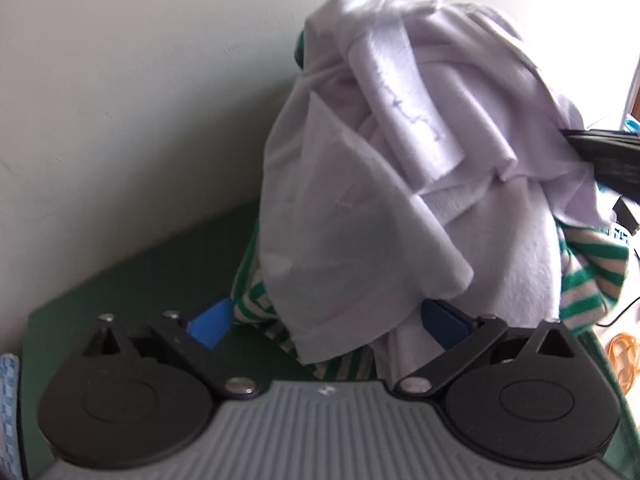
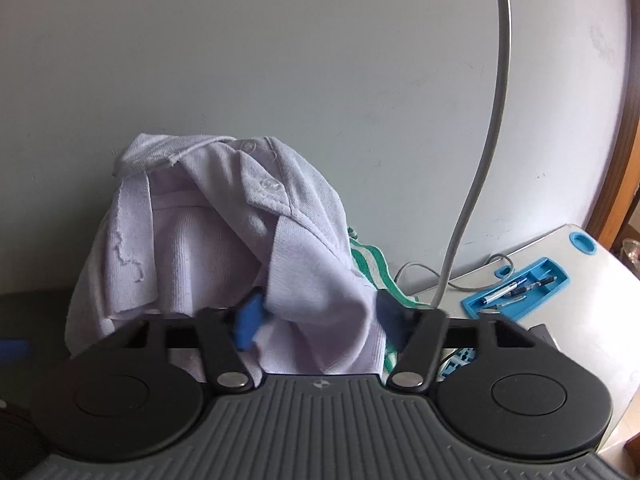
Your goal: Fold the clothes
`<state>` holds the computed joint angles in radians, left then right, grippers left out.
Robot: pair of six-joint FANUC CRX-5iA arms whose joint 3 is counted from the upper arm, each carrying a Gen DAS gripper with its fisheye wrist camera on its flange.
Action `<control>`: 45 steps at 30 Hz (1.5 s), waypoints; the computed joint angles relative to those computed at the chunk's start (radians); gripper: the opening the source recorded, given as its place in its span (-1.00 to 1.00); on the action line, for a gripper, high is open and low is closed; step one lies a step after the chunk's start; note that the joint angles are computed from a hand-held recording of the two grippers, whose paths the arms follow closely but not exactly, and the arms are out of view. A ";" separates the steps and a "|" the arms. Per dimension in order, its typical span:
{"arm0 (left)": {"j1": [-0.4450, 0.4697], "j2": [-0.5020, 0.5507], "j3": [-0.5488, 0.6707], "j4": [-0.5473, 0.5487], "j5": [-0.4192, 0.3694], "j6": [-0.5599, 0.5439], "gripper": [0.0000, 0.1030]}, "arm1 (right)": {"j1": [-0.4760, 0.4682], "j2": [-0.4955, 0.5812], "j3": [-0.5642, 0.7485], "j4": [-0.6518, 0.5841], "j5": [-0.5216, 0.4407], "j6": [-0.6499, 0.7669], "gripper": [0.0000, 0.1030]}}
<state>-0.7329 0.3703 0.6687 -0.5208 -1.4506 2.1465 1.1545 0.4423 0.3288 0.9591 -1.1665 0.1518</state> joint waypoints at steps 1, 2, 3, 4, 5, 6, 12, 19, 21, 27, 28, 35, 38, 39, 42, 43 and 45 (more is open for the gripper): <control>0.018 -0.002 -0.005 0.031 0.014 -0.001 0.58 | -0.002 -0.014 -0.023 0.017 0.009 -0.021 -0.96; 0.040 -0.008 -0.018 0.070 0.036 -0.004 0.37 | -0.005 -0.038 -0.061 0.044 0.032 -0.062 -0.96; 0.060 -0.018 -0.037 0.111 0.063 -0.006 0.07 | -0.009 -0.061 -0.098 0.072 0.054 -0.103 -0.96; 0.076 -0.029 -0.057 0.143 0.089 -0.006 -0.07 | -0.011 -0.080 -0.130 0.104 0.070 -0.132 -0.96; 0.081 -0.036 -0.068 0.154 0.102 -0.004 -0.41 | -0.012 -0.097 -0.159 0.139 0.083 -0.156 -0.96; 0.073 -0.038 -0.065 0.130 0.093 0.005 -0.91 | -0.012 -0.111 -0.180 0.166 0.091 -0.173 -0.96; 0.058 -0.155 -0.170 0.040 0.152 0.077 -0.91 | 0.003 -0.203 -0.277 0.270 0.157 -0.322 -0.96; 0.039 -0.341 -0.325 -0.041 0.160 0.176 -0.91 | 0.050 -0.340 -0.417 0.426 0.363 -0.480 -0.96; 0.008 -0.412 -0.389 -0.072 0.141 0.211 -0.91 | 0.074 -0.379 -0.464 0.497 0.403 -0.508 -0.96; -0.226 -0.631 -0.541 -0.244 -0.085 0.416 -0.91 | 0.161 -0.495 -0.598 0.606 0.484 -0.570 -0.96; -0.297 -0.654 -0.548 -0.300 -0.161 0.452 -0.92 | 0.173 -0.512 -0.614 0.612 0.493 -0.585 -0.96; -0.457 -0.857 -0.634 -0.382 -0.403 0.563 -0.95 | 0.293 -0.548 -0.611 0.597 0.464 -0.630 -0.95; -0.471 -0.938 -0.714 -0.307 -0.372 0.567 -0.97 | 0.384 -0.498 -0.558 0.572 0.350 -0.584 -0.95; -0.506 -0.955 -0.736 -0.295 -0.362 0.568 -0.93 | 0.416 -0.472 -0.532 0.548 0.295 -0.562 -0.95; -0.661 -0.964 -0.778 -0.247 -0.338 0.582 -0.72 | 0.514 -0.322 -0.361 0.390 0.012 -0.428 -0.93; -0.684 -0.955 -0.795 -0.221 -0.300 0.577 -0.57 | 0.541 -0.253 -0.270 0.316 -0.107 -0.349 -0.83; -0.728 -0.906 -0.819 -0.196 -0.217 0.565 0.13 | 0.576 -0.117 -0.087 0.208 -0.335 -0.223 -0.39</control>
